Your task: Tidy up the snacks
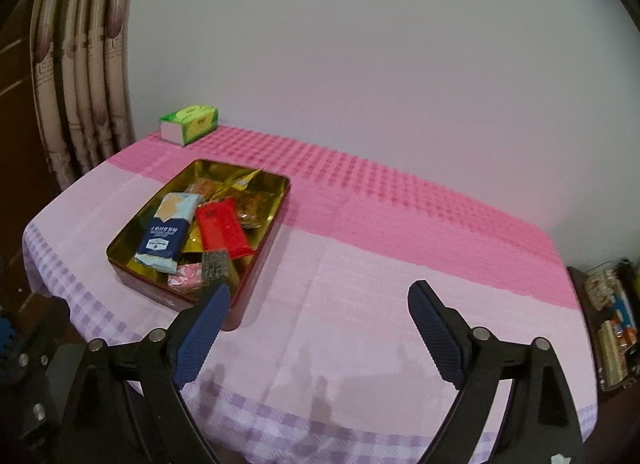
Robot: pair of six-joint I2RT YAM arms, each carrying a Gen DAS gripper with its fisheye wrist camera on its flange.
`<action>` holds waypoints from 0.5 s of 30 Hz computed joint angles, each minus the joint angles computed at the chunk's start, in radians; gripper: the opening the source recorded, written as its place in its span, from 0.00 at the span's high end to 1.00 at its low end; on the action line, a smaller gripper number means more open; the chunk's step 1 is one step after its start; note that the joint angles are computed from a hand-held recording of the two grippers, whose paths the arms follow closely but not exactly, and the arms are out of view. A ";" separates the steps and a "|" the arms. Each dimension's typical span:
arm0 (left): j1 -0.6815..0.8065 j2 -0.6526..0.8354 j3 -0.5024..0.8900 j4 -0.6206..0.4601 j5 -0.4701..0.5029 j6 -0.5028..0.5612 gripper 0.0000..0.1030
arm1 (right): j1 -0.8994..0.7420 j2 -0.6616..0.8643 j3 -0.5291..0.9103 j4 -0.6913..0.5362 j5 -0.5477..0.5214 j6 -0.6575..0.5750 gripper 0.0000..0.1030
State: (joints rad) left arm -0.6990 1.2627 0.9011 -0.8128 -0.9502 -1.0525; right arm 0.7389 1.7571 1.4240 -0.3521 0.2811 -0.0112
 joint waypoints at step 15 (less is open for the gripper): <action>-0.012 0.020 -0.008 0.074 0.059 0.023 0.02 | 0.021 -0.082 -0.096 0.038 0.049 -0.029 0.11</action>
State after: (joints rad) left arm -0.7106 1.2825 0.8934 -0.7388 -0.8907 -1.0296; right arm 0.7603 1.6754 1.3283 -0.3142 0.3306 -0.0400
